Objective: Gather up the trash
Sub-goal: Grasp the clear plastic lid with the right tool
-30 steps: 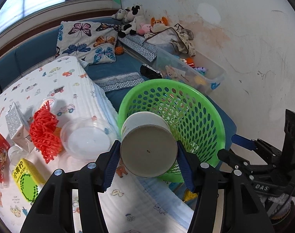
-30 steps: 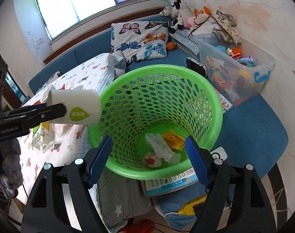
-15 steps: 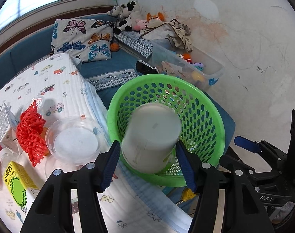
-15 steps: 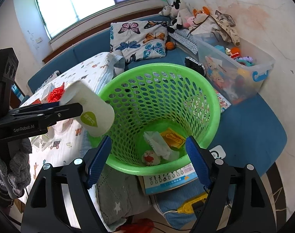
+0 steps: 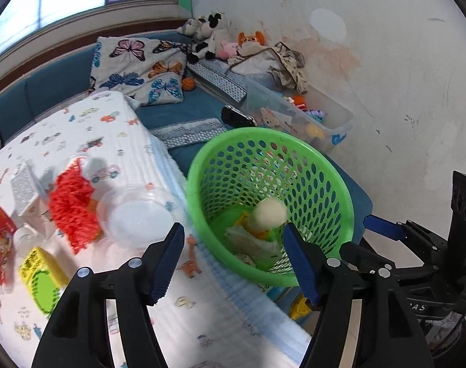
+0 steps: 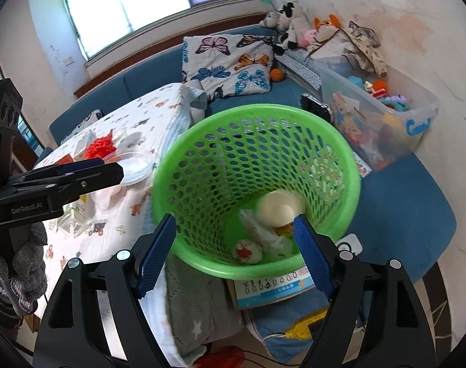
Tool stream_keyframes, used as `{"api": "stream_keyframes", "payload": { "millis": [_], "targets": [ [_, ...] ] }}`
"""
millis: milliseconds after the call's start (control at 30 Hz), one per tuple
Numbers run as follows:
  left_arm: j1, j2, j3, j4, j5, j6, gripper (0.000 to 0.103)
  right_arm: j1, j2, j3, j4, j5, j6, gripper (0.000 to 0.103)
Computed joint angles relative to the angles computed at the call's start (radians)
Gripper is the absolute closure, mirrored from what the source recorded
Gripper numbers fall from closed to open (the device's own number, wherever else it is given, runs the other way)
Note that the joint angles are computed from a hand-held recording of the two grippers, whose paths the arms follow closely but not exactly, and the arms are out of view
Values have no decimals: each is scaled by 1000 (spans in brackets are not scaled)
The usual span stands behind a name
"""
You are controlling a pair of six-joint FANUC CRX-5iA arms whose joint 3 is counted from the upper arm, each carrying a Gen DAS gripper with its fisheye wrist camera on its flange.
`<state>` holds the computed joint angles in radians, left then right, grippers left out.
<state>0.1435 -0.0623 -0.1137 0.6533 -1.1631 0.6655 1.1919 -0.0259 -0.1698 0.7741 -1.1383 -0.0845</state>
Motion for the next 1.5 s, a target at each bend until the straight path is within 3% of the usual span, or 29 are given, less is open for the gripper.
{"api": "stream_keyframes", "payload": {
  "millis": [467, 767, 900, 1167, 1500],
  "targets": [
    [207, -48, -19, -19, 46, 52, 38, -50, 155, 208, -47, 103, 255, 25],
    [327, -36, -13, -32, 36, 109, 38, -99, 292, 390, -183, 175, 460, 25],
    [351, -29, -13, -36, 32, 112, 38, -132, 337, 461, -266, 201, 535, 25],
    [360, -10, -6, -38, 18, 118, 38, -173, 419, 572, -351, 211, 665, 10],
    [348, 21, 10, -48, 5, 140, 38, -226, 453, 605, -452, 235, 694, 7]
  ]
}}
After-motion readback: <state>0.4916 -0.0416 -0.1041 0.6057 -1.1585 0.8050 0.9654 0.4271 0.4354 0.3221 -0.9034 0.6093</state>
